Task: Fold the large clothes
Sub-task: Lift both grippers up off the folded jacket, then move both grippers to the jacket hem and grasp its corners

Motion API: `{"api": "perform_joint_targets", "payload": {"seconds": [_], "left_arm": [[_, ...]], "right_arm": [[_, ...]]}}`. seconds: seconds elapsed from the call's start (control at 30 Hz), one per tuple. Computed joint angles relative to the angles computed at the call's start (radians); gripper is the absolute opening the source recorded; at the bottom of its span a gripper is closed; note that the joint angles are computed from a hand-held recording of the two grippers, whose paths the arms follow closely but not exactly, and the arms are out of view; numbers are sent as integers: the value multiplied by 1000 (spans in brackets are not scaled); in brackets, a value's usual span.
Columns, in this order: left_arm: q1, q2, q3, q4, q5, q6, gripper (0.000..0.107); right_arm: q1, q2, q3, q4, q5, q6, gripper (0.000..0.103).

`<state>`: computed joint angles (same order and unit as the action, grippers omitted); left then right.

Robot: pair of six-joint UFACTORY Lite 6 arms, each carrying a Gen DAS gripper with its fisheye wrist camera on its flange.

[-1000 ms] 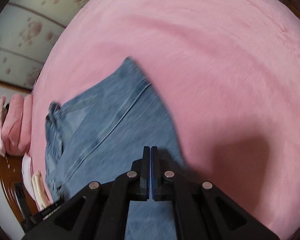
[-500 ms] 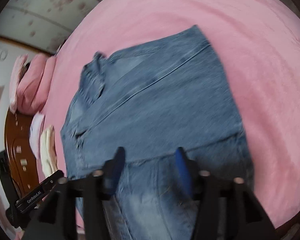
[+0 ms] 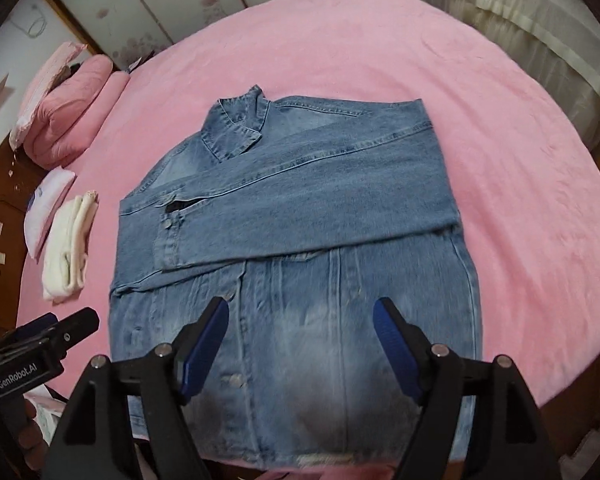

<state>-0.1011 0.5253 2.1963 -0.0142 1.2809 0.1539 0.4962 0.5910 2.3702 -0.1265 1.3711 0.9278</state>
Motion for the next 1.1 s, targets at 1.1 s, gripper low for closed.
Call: {"api": "perform_joint_targets", "payload": {"seconds": [1.1], "left_arm": [[595, -415, -678, -55, -211, 573, 92]], "right_arm": [[193, -1068, -1097, -149, 9, 540, 76]]}}
